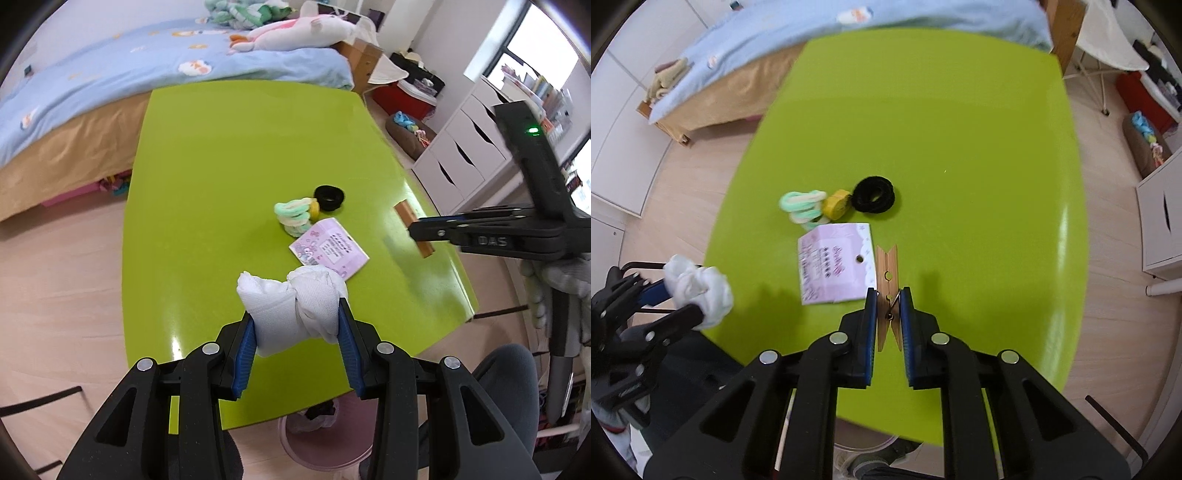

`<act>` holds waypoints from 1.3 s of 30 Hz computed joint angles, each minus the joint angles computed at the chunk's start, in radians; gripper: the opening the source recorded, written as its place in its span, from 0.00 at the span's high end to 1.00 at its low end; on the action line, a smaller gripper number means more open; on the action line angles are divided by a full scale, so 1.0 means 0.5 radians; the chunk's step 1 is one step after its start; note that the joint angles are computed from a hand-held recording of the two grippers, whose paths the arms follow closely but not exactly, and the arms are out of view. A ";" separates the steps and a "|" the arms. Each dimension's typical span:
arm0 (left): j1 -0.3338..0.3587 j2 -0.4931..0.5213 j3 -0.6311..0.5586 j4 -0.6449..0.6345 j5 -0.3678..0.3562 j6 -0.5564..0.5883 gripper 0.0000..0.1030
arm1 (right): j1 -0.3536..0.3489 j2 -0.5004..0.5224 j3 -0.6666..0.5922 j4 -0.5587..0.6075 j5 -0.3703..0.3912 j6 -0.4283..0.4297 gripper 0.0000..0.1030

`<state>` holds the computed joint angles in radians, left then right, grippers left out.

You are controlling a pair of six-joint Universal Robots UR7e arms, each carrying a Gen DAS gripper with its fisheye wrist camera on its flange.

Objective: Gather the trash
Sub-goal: 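Lift the white socks with the left tool while the right tool grasps the clothespin, then carry socks and clothespin over the wastebasket and open both tools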

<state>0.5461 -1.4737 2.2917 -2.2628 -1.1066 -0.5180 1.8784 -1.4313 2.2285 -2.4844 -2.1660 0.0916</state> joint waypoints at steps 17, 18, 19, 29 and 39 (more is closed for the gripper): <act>-0.456 -0.392 0.180 0.273 0.005 -0.208 0.61 | 0.514 -0.560 0.473 -0.004 -0.094 0.312 0.88; -0.475 -0.408 0.190 0.281 -0.003 -0.228 0.61 | 0.544 -0.586 0.494 0.023 -0.108 0.342 0.88; -0.501 -0.428 0.203 0.292 -0.011 -0.254 0.61 | 0.565 -0.606 0.510 0.040 -0.110 0.369 0.88; -0.693 -0.590 0.288 0.447 -0.087 -0.419 0.61 | 0.684 -0.781 0.664 0.175 -0.027 0.558 0.88; -0.756 -0.663 0.307 0.517 -0.136 -0.478 0.61 | 0.653 -0.791 0.749 0.068 0.170 0.527 0.85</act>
<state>0.1680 -1.8051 2.4454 -2.0043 -1.1748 -0.7570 2.2047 -1.8267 2.6032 -2.4507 -2.0809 0.3553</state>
